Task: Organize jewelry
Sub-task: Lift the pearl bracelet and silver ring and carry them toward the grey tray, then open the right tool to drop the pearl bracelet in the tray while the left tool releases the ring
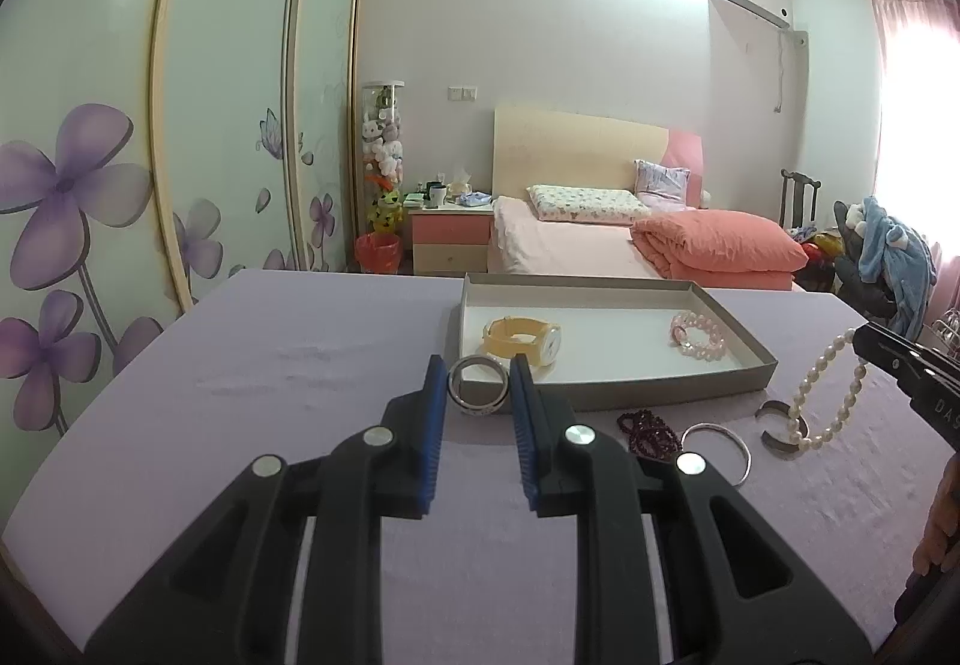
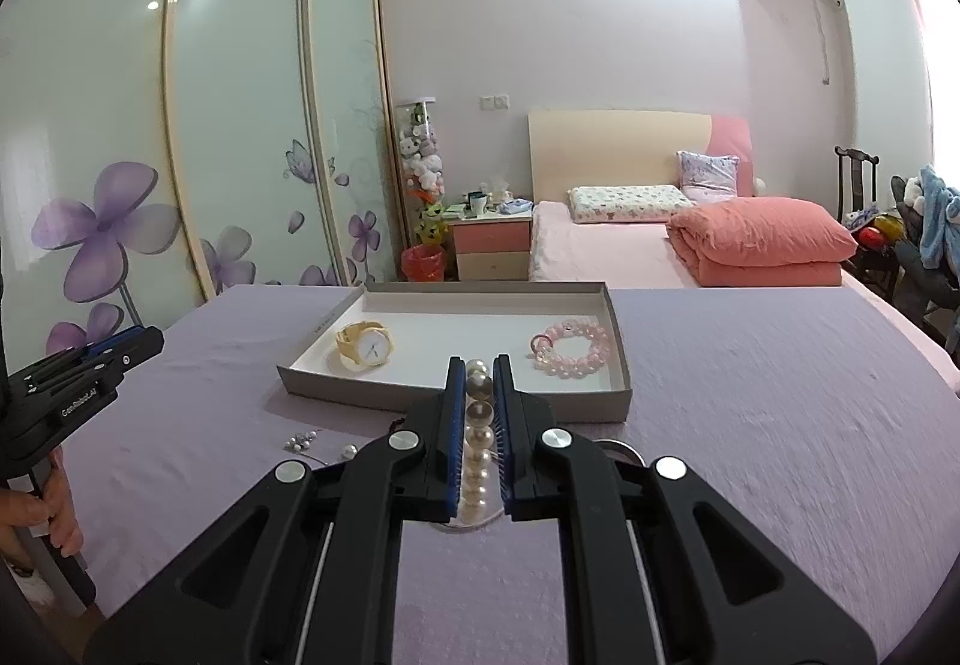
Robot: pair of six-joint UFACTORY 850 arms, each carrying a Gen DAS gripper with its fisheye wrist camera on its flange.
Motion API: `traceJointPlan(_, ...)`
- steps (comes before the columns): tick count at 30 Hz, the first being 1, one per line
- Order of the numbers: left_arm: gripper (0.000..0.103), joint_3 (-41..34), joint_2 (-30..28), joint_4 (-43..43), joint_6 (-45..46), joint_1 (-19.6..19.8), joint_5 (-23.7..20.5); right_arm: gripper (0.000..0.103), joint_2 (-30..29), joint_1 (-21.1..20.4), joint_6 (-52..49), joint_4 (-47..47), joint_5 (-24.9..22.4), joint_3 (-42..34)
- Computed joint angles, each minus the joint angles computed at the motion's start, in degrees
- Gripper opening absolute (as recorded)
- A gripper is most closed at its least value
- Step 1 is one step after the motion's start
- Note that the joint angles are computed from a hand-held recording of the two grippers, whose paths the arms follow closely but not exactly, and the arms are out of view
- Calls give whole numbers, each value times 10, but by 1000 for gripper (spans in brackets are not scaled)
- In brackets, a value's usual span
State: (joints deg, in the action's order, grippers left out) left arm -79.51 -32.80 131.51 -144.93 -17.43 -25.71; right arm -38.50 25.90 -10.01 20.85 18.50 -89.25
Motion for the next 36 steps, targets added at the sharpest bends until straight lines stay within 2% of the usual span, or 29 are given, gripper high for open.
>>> traceJointPlan(13,22,4,5,16,-13,-4,-11,10,0,1,-12,4,9,-4)
traceJointPlan(25,22,-21,-11,17,-12,0,-4,10,-24,0,-124,96,15,-48)
traceJointPlan(36,22,-118,-71,36,4,5,4,10,-82,-6,-186,130,-8,-152)
